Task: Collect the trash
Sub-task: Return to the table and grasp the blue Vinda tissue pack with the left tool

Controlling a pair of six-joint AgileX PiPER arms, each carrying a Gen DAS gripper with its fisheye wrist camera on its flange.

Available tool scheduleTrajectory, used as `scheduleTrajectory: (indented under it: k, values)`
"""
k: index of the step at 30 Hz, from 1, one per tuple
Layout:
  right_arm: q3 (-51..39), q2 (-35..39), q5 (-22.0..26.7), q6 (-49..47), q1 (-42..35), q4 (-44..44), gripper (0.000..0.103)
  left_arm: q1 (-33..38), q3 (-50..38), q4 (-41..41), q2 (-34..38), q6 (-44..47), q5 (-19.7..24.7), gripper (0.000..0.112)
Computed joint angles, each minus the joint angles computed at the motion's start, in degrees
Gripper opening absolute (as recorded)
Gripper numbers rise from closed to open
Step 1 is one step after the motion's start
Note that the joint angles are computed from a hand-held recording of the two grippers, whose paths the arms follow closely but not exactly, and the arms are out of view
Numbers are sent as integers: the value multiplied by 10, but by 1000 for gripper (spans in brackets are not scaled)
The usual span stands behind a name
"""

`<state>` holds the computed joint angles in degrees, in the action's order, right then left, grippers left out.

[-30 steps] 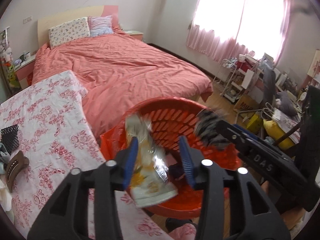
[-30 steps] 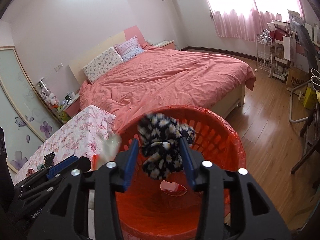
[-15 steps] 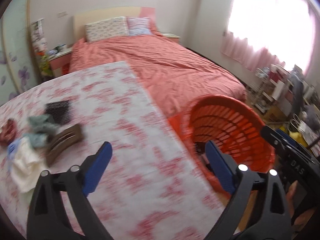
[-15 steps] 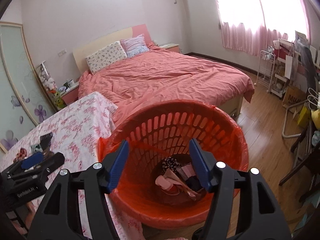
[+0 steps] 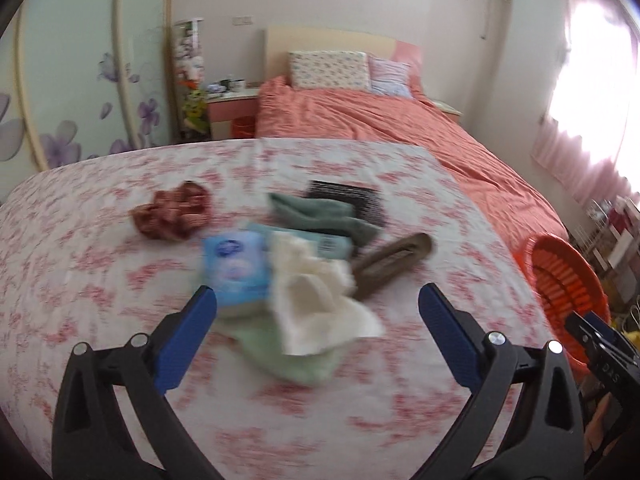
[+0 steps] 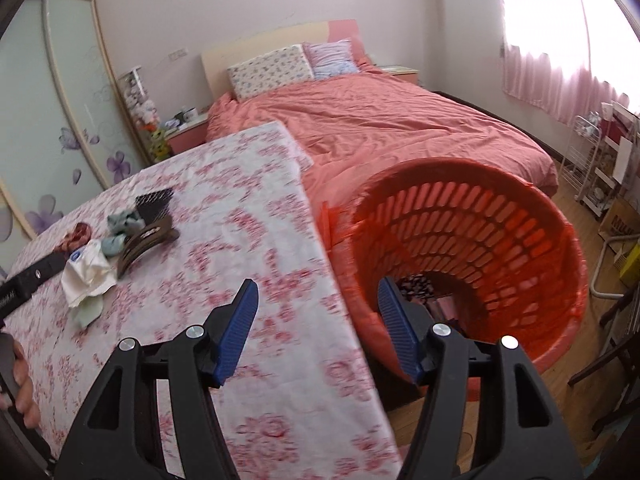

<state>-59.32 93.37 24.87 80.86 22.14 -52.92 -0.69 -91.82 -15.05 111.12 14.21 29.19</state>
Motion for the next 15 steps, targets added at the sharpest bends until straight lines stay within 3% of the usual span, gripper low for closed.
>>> scheduleTrajectory:
  k: [2, 4, 7, 8, 15]
  values:
    - [-12, 12, 5, -5, 13, 3, 62, 30, -26, -4, 20, -4, 8, 97]
    - [-24, 25, 8, -11, 22, 7, 62, 58, -63, -41, 50, 13, 31, 83]
    - [-44, 42, 12, -26, 30, 21, 62, 87, -146, -112, 110, 44, 107, 68]
    - [-52, 48, 13, -36, 32, 28, 62, 86, -174, -107, 130, 36, 126, 67]
    - [-81, 70, 23, -59, 48, 43, 62, 43, -240, 10, 178, -32, 131, 59]
